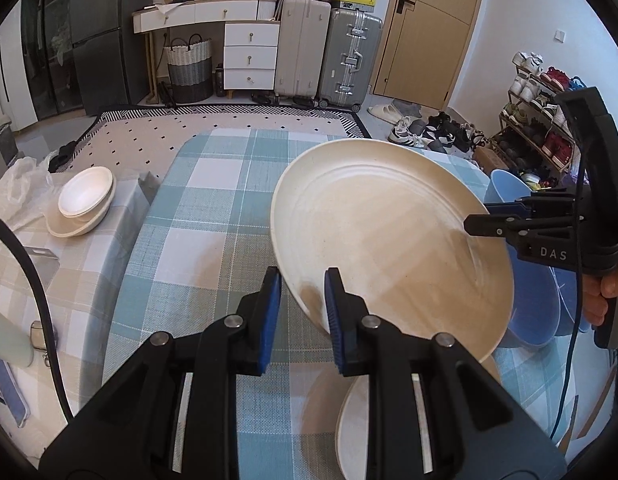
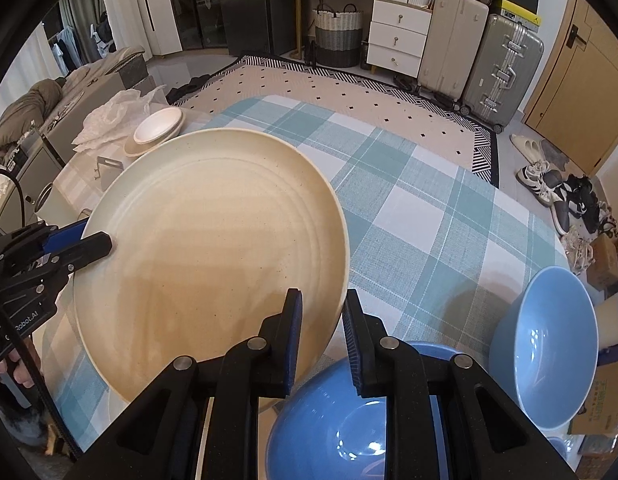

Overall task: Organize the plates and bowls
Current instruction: 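Lift the cream plates with both grippers and carry them past the blue bowls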

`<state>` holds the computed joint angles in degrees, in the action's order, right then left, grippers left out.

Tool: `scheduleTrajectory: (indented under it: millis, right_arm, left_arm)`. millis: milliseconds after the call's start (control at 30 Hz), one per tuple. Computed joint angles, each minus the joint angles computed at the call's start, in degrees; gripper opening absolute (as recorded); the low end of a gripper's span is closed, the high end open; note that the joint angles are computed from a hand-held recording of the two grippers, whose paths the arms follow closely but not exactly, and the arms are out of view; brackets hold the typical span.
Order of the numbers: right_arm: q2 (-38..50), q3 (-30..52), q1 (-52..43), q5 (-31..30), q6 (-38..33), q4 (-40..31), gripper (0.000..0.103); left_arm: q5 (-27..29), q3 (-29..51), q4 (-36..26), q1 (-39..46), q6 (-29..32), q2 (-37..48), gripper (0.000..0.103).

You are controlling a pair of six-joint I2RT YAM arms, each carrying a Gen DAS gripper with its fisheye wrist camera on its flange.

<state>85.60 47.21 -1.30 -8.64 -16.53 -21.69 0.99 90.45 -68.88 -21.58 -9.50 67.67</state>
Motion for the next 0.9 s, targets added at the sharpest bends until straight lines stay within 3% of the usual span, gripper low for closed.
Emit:
scheduleTrajectory:
  millis: [900]
  right_arm:
    - [-26.75, -11.89, -0.41, -2.39, 2.72, -9.56, 0.021]
  left_arm:
    - [-9.10, 8.18, -11.82, -11.96, -5.42, -6.07, 0.019]
